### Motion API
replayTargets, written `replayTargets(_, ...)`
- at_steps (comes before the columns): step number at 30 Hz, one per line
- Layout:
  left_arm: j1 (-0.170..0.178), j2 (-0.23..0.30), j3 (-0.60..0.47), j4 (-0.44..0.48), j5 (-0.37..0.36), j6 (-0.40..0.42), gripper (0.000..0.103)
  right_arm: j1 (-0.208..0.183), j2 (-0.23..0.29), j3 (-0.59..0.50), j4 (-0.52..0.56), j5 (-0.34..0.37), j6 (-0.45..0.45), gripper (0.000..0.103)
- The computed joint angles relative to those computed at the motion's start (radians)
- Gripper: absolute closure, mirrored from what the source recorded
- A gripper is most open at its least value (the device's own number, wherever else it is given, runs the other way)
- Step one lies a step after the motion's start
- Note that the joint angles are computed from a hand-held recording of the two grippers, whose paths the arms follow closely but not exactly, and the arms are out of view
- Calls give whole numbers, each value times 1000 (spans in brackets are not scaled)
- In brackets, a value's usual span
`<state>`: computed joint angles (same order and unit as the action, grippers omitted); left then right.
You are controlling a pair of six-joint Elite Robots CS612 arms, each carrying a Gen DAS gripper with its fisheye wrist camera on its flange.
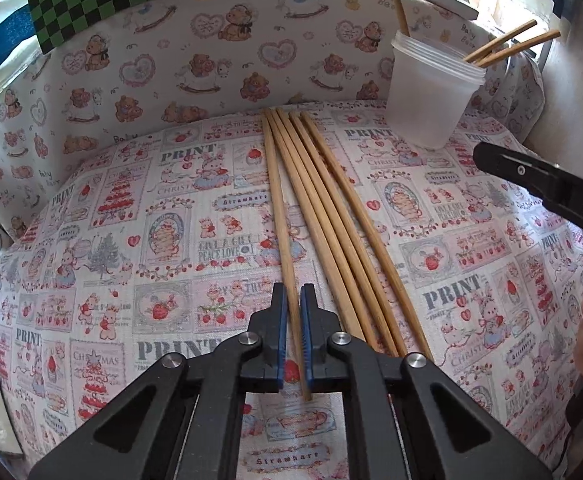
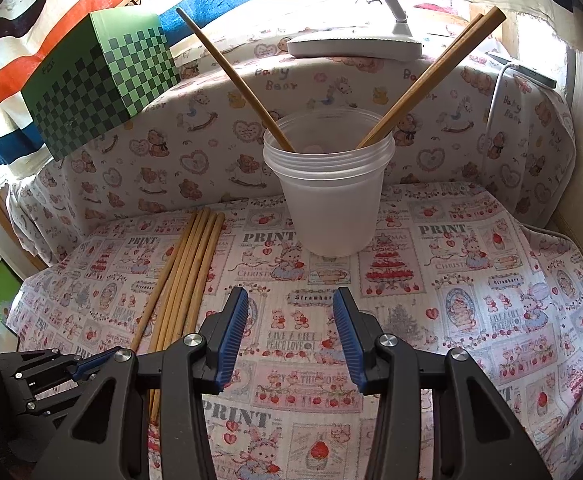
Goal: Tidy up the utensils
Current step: 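Close the left tool on one chopstick from the bundle, then close the right tool on another chopstick while the left tool holds its chopstick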
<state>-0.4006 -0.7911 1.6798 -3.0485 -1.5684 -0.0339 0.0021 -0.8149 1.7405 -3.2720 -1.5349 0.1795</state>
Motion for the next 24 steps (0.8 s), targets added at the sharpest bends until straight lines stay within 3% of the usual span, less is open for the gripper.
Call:
replayTargets(3, 6, -1, 8, -75, 18, -37, 98, 0, -1, 1, 4, 2, 3, 56)
replayTargets(6, 23, -10, 28, -188, -18, -72, 99, -1, 0, -2, 12, 9, 2, 56)
replayTargets(10, 23, -15, 71, -434, 35, -89, 99, 1, 0, -4, 20, 22, -7, 56)
replayTargets(13, 23, -14, 90, -584, 53, -79, 99, -2, -5, -6, 65, 88, -33, 56)
replayTargets(16, 36, -13, 94, -635, 19, -76, 99, 3, -7, -18, 155, 145, -86, 57)
replayTargets(19, 33, -15, 94, -640, 39, -76, 99, 22, -4, -31, 232, 141, -142, 67)
replayTargets(24, 33, -12, 98, -661, 42, -88, 99, 42, 2, -34, 273, 142, -200, 73)
